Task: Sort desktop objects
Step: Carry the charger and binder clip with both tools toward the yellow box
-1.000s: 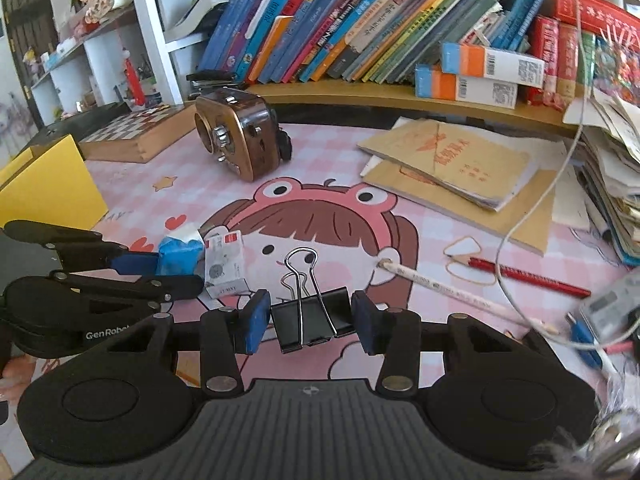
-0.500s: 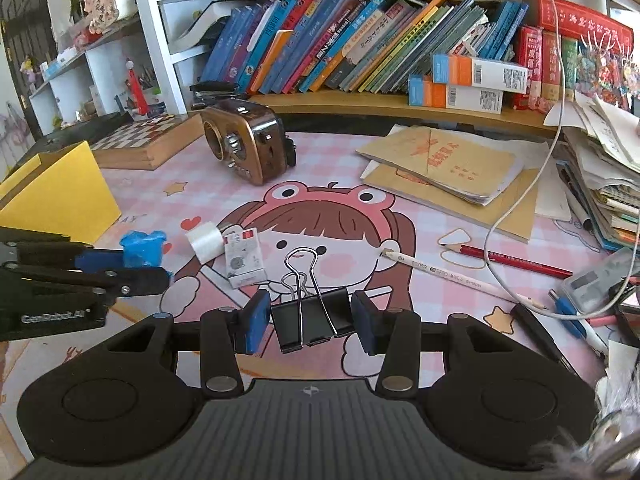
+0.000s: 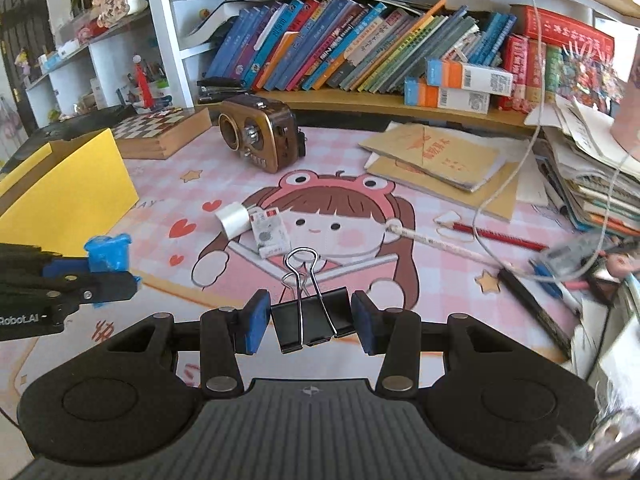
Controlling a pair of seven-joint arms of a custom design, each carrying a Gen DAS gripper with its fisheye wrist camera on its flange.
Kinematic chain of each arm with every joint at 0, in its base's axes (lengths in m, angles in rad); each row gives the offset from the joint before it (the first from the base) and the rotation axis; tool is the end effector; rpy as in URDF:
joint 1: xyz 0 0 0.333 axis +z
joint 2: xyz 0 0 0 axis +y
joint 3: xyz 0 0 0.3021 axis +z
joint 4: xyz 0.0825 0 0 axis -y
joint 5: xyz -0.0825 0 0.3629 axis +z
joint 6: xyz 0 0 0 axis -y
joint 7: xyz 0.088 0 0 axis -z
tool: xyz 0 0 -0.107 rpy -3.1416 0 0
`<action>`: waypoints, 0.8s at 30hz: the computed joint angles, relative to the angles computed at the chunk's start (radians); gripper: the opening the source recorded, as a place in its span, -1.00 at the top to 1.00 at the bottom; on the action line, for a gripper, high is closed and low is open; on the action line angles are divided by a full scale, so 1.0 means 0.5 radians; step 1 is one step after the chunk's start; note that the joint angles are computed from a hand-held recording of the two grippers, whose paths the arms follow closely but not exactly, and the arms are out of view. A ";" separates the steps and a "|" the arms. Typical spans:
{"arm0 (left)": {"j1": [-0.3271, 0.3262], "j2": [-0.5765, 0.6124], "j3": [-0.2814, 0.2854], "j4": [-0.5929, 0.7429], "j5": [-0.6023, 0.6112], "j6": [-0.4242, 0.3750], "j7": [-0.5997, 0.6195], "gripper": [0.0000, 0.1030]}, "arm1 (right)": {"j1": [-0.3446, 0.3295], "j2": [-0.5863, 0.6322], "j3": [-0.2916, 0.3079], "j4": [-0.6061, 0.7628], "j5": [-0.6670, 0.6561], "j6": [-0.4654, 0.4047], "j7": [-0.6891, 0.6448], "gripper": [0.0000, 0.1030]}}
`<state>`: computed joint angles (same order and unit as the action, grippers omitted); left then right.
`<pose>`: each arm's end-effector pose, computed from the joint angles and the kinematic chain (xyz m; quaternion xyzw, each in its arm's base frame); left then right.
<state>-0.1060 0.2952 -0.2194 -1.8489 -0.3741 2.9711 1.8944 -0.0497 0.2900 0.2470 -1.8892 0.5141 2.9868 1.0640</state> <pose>0.6294 -0.1709 0.4613 -0.5511 0.7244 -0.3700 0.1861 0.6391 0.0779 0.4440 -0.7022 0.5813 -0.2072 0.3552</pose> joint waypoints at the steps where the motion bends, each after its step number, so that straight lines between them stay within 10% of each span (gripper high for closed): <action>1: 0.031 -0.028 -0.033 -0.035 -0.044 0.004 0.040 0.46 | 0.032 -0.029 -0.038 -0.026 -0.036 -0.026 0.071 0.19; 11: 0.158 -0.267 -0.152 -0.277 -0.608 -0.003 0.526 0.46 | 0.255 -0.298 -0.189 -0.306 -0.131 -0.059 0.371 0.19; 24: 0.059 -0.553 0.032 -0.520 -1.327 -0.131 1.238 0.46 | 0.536 -0.525 -0.346 -0.607 -0.725 0.089 1.020 0.19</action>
<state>-0.0767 0.0185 -0.2034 -2.1090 -1.0375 2.9056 2.5131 0.2184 0.0273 0.0740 -2.1927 0.1514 3.0311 1.5741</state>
